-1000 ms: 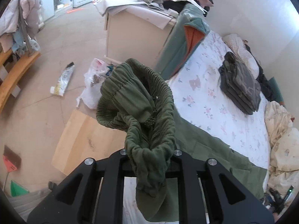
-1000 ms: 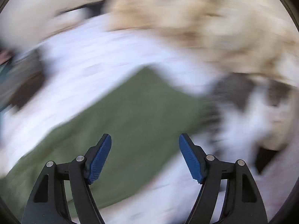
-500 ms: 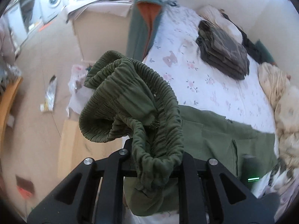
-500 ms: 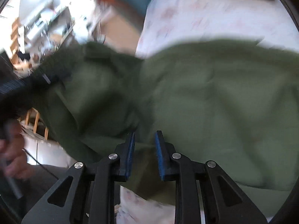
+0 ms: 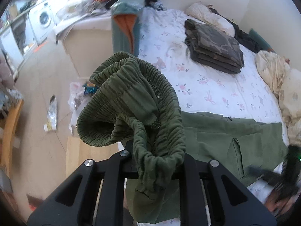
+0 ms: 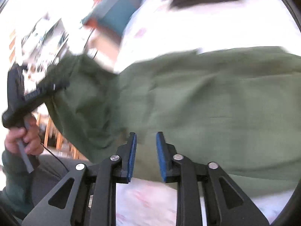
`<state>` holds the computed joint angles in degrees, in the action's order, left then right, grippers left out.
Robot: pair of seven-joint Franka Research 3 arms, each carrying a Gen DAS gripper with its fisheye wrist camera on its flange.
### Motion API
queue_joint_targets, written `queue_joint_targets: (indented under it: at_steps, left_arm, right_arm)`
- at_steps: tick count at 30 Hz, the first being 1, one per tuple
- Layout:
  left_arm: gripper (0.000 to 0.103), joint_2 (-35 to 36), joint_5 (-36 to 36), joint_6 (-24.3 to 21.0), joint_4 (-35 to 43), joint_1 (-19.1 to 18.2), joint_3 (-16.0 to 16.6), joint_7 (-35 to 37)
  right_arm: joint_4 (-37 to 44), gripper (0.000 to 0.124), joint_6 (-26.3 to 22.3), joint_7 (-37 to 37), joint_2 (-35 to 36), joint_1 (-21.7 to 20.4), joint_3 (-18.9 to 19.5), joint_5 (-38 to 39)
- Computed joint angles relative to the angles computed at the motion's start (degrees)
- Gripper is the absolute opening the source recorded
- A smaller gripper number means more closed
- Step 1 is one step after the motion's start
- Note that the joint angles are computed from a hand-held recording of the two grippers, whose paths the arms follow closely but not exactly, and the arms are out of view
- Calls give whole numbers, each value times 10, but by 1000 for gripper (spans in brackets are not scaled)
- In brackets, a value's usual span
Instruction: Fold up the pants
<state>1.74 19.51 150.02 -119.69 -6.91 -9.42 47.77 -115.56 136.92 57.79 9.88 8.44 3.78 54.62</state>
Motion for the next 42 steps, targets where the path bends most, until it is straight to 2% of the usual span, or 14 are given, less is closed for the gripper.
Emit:
queue_joint_targets:
  at_steps: [3, 5, 11, 14, 16, 20, 24, 26, 28, 29, 31, 34, 38, 42]
  left_arm:
    - [13, 14, 70, -24, 26, -14, -6, -18]
    - [13, 31, 120, -63, 56, -33, -14, -33]
    - [15, 105, 141, -140, 147, -95, -32, -36]
    - [19, 144, 119, -108, 165, -116, -42, -28]
    - [21, 175, 78, -103, 179, -123, -47, -19]
    - [45, 220, -37, -63, 182, -110, -71, 27]
    - [73, 184, -177, 37, 110, -57, -117, 112]
    - [73, 144, -296, 75, 66, -4, -172, 217]
    - [73, 107, -374, 96, 37, 19, -193, 292]
    - [74, 81, -357, 124, 14, 13, -181, 276]
    - [75, 41, -201, 139, -24, -38, -98, 126]
    - [75, 39, 0, 54, -19, -84, -26, -74]
    - [74, 74, 16, -38, -4, -85, -24, -132]
    - [75, 93, -31, -46, -2, -76, -29, -132]
  right_arm:
    - [-44, 47, 34, -24, -40, -22, -18, 61]
    - [-73, 83, 70, -39, -66, -31, -29, 93]
    - [-81, 89, 126, 62, -52, -57, -57, 115]
    - [-67, 89, 130, 97, -37, -62, -52, 107]
    - [-64, 89, 132, 110, -34, -64, -51, 82]
    - [-71, 89, 144, 132, -38, -57, -39, 69]
    - [-75, 89, 132, 114, -44, -59, -40, 70]
    - [-76, 89, 130, 109, -45, -56, -39, 60]
    - [-73, 89, 121, 108, -42, -52, -37, 46]
    - [-68, 89, 113, 108, -38, -49, -35, 37]
    - [-54, 89, 88, 106, -26, -45, -31, 18]
    - [-20, 89, 33, 96, -2, -32, -15, -4]
    - [12, 85, 7, 64, 23, -3, 12, -9]
    - [48, 85, 91, 121, 60, 54, 14, -124]
